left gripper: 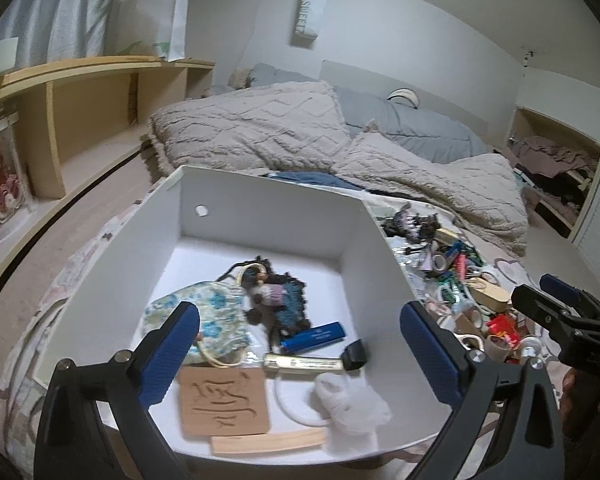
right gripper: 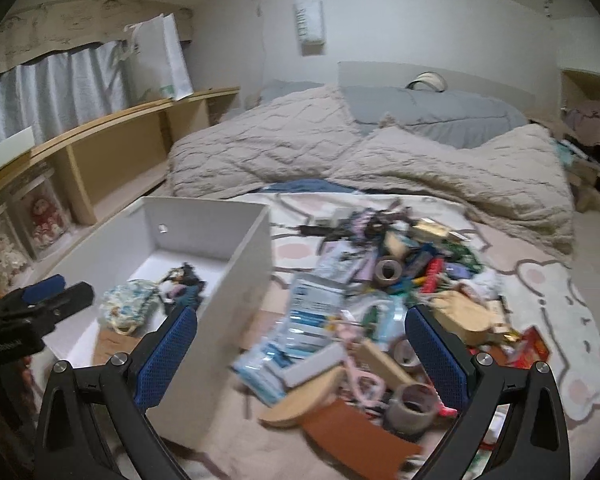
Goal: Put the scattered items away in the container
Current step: 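Withdraw both tools from the shoebox back toward the pile of items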
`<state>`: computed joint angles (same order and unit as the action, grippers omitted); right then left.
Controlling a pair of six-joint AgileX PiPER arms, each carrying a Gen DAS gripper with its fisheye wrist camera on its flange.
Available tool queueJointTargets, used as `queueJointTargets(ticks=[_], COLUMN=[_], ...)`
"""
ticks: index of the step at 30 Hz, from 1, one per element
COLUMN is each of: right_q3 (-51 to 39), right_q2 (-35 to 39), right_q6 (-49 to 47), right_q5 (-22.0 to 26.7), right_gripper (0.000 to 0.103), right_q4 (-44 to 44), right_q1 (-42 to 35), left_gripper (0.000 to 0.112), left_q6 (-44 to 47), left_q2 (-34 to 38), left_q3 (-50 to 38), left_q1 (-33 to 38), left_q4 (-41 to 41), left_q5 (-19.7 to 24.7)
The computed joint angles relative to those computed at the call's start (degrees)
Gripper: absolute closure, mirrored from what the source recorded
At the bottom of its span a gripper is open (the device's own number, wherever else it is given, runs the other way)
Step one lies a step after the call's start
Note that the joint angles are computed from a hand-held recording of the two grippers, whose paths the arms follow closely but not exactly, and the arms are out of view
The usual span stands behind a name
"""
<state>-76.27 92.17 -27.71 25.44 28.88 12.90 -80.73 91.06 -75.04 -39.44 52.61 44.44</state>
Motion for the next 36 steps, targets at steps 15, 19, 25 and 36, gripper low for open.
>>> queueJointTargets(ticks=[15,19,25,36], right_q3=[13.4,15.4,17.1,18.1], right_q2=[-6.6,-7.1,-5.9,-0.6], right_q6=[-16.0,-20.7,-28.1,-28.3], right_q5=[-6.1,-6.7,-7.4,-8.0], right_gripper=[0.000,0.000,0.000,0.000], right_q4=[8.0,11.3,18.1,16.0], right_q1=[-9.7,-12.9,-18.2,-22.7], left_gripper=[0.009,0.009,0.009,0.009], left_q6=[-11.4,-11.4,-10.6,-5.5], left_q2=[2.6,4.1,8.1,14.4], left_q3=[-1.8,-3.4,-6.7,-11.5], left_q1=[-7.3,-8.9,-12.5,-14.9], left_q4=[10.5,10.8,12.6,9.7], left_q5=[-0.9,-0.8,1.9,-3.2])
